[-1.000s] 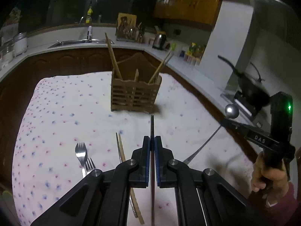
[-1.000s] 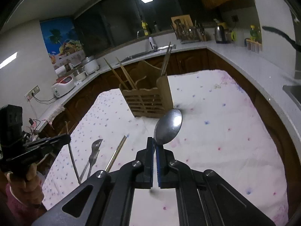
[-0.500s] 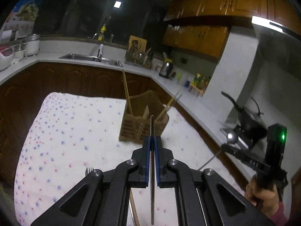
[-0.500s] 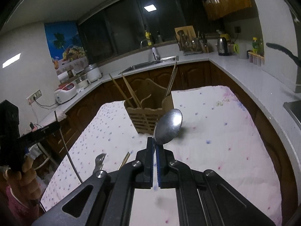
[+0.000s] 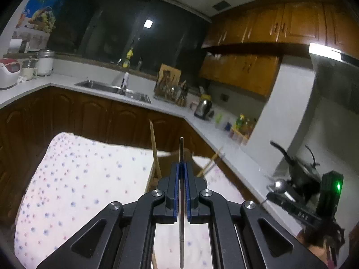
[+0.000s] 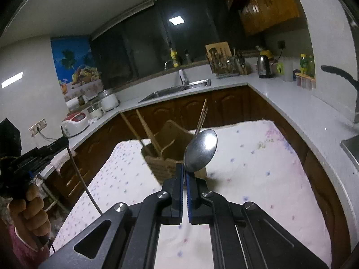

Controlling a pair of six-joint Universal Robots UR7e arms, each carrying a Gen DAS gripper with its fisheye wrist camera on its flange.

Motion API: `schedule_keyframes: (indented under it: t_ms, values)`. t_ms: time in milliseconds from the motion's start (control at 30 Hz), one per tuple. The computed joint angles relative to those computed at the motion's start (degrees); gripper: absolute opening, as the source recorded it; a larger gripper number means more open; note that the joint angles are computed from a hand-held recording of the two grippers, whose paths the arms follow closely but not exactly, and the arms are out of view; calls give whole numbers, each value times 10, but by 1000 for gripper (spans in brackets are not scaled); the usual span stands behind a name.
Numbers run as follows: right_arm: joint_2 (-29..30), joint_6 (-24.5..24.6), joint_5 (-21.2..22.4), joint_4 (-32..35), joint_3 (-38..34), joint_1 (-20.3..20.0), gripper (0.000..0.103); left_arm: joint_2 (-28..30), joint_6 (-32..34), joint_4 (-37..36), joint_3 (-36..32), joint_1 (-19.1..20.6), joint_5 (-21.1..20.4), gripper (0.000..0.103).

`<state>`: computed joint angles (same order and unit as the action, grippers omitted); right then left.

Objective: Organize utensils
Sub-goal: 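Lift the chopstick and spoon and carry them over the wooden holder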

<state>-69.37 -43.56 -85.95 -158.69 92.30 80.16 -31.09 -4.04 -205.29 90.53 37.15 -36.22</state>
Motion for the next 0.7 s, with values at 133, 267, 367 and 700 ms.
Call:
schedule_keyframes:
  t_ms: [133,267,367,700]
  values:
    - [29,7,3,-15,-33,10,2,31,60,-48,-55,16,-4,3]
    - [63,9,3,-33,-66,22,2,74,121,-92,-132,36,-8,3]
    - [88,3,0,-49,-91,30,2,108,147,-107,-197,52,-19,3]
    - [162,-15,-12,-65,-175,51,2,289,249,-119,-511,96,-15,3]
